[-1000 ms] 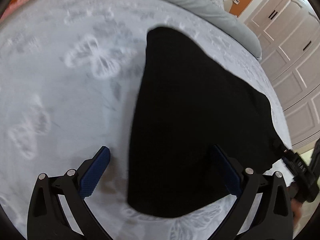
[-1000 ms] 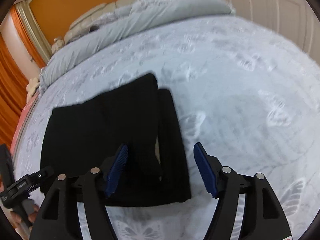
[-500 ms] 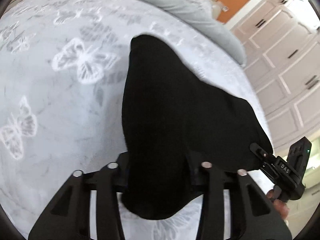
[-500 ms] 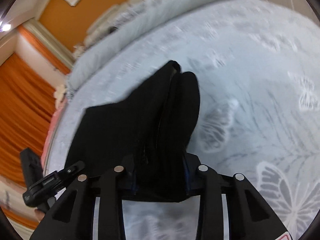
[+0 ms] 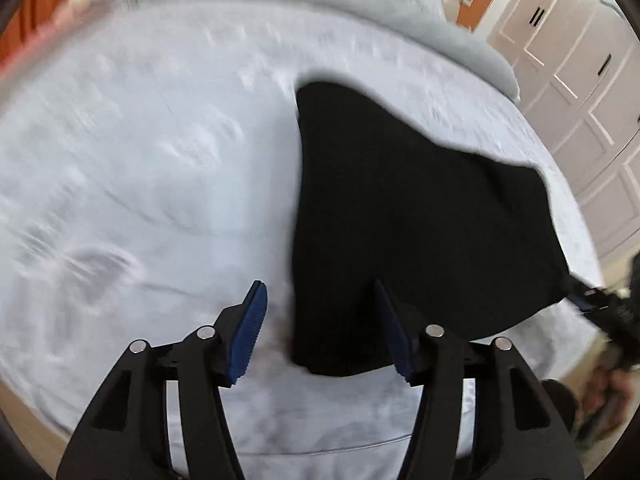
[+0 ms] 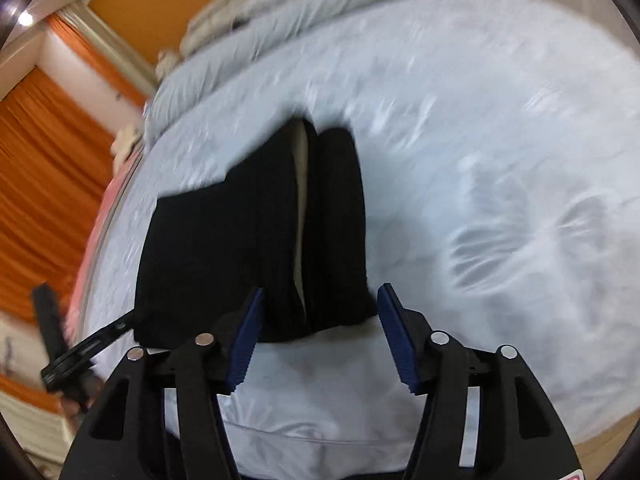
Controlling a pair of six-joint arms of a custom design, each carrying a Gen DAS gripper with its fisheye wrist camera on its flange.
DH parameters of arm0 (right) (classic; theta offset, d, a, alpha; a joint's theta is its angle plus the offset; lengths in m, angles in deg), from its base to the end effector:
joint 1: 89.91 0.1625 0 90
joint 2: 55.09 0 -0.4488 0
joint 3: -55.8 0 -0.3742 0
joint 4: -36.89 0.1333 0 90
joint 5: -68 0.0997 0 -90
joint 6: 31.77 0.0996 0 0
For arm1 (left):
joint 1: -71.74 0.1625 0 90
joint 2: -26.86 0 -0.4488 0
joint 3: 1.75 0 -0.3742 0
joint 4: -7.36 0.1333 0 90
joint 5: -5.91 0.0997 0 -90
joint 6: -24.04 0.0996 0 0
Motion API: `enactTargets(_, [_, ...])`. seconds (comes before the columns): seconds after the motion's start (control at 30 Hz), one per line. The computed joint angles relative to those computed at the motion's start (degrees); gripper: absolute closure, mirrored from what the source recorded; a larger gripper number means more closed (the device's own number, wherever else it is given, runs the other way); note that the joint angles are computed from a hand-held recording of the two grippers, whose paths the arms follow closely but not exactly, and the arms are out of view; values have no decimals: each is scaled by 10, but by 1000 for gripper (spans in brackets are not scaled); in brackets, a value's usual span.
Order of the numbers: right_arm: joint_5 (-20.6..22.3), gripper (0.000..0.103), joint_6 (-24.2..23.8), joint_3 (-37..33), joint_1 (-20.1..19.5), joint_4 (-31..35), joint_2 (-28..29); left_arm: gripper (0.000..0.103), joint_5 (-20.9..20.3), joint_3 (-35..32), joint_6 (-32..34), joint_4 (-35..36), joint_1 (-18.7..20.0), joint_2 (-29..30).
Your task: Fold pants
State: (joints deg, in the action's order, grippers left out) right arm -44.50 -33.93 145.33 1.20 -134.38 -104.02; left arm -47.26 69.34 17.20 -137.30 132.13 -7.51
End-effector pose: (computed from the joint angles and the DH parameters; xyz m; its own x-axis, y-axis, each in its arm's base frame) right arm 0.1090 -0.7126 0.2525 -0.9273 0.2027 0.3146 -0.0497 0.7665 -0.6403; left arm -0.2224 -0.7820 0.1470 -0.8375 0.1348 -0.5296 0.3730 0.8492 -0.3737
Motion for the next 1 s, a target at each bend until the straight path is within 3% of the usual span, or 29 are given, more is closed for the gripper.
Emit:
enactTargets(0.07, [-36, 44, -28, 14, 15, -63, -1, 21, 54, 25, 36, -78, -19, -6])
enactTargets(0.1, [-25, 44, -38, 14, 17, -74, -3, 17, 69, 24, 51, -101, -25, -4])
enactTargets(0.2, [-12, 44, -44, -1, 23, -61, 6, 17, 113, -20, 64, -95, -36, 24])
enactTargets(0.3, [-29, 44, -70, -57, 28, -22, 45, 12, 117, -70, 74, -73, -37, 54])
enactTargets(0.4, [-63, 44, -71, -91, 23, 12, 72, 12, 155, -99, 100, -75, -37, 93])
enactTargets(0.5, [-54, 44, -39, -125, 9, 55, 96, 12, 152, -92, 118, -86, -29, 101])
enactTargets(0.53, [-47, 48, -35, -123, 6, 51, 96, 12, 144, -90, 113, -75, -25, 100])
enactTargets(0.57, [-36, 68, -41, -122, 5, 40, 96, 12, 140, -91, 107, -69, -23, 100])
enactTargets(0.63, [-29, 86, -51, -122, 8, 35, 95, 12, 131, -89, 99, -64, -18, 98])
enactTargets(0.8, [-14, 85, -59, -113, 15, 5, 89, 11, 123, -83, 107, -83, -19, 97])
enactTargets(0.87, [-36, 76, -40, -132, 10, 51, 98, 10, 113, -74, 108, -92, -22, 93])
enactTargets(1.0, [-2, 72, -8, -111, -2, 43, 84, 9, 121, -65, 123, -105, -27, 94])
